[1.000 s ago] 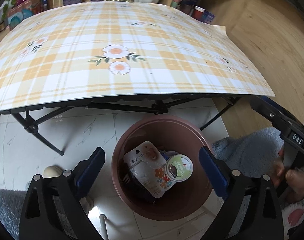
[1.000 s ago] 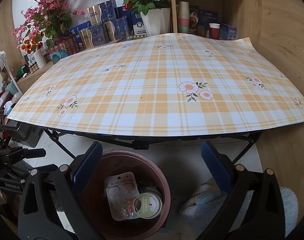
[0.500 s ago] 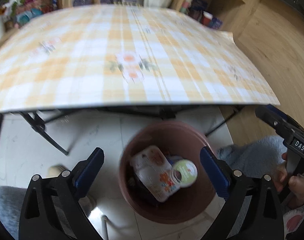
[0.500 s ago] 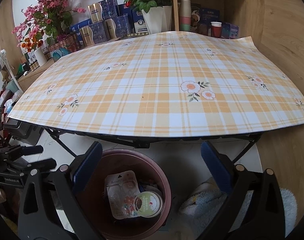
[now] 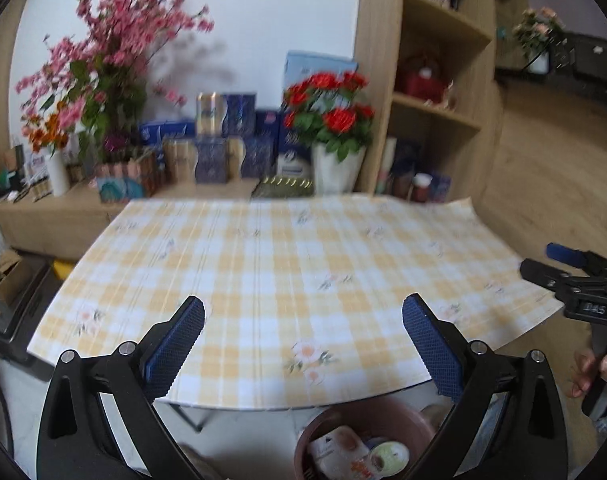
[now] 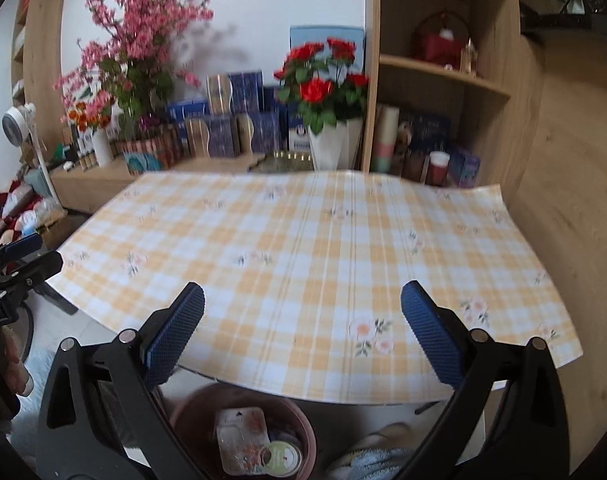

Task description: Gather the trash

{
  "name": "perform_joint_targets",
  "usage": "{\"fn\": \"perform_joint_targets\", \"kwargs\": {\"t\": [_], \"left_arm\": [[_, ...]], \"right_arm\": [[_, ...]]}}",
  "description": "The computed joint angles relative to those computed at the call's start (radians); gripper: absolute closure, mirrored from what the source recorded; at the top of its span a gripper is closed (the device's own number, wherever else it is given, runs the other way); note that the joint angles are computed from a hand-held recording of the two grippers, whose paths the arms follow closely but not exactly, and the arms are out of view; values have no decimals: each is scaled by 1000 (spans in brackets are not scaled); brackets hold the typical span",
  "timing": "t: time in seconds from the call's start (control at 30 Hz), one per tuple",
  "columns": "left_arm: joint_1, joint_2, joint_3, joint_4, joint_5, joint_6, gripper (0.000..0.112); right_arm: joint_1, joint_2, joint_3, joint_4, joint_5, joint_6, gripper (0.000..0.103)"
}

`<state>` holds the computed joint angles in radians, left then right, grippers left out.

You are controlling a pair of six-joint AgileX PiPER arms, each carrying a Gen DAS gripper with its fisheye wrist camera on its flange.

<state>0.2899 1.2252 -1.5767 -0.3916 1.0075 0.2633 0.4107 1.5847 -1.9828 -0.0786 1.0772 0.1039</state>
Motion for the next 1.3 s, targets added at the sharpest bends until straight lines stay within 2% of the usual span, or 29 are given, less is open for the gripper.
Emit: {"fn": "perform_joint_targets", "kwargs": {"t": [0.03,0.17,0.27,0.33,0.47,0.6,0.87,1.3], "left_arm": [[9,-1,-19,-19,11,10,15],[-29,-11,-101,57,26,-42,15],[7,-3,-152,1,65,-35,15],[-34,10,-201,98,84,-112,15],[-126,5,-220,262,66,-181,15],[-126,1,-223,271,80,-174,15],[-231,14,-234,464,102,-270,15],[-233,21,-256,473,115,-278,15]], "right_arm": [[-3,4,-27,5,15,-1,6],[0,15,-103,1,63,3,6],[-5,16,-136,16,88,7,6],[-3,12,-143,17,97,16,6],[1,8,-144,13,104,18,6],[-10,0,-141,16,102,14,6],[-20,-14,-135,23,106,15,6],[-18,-11,-153,33,119,11,6]]}}
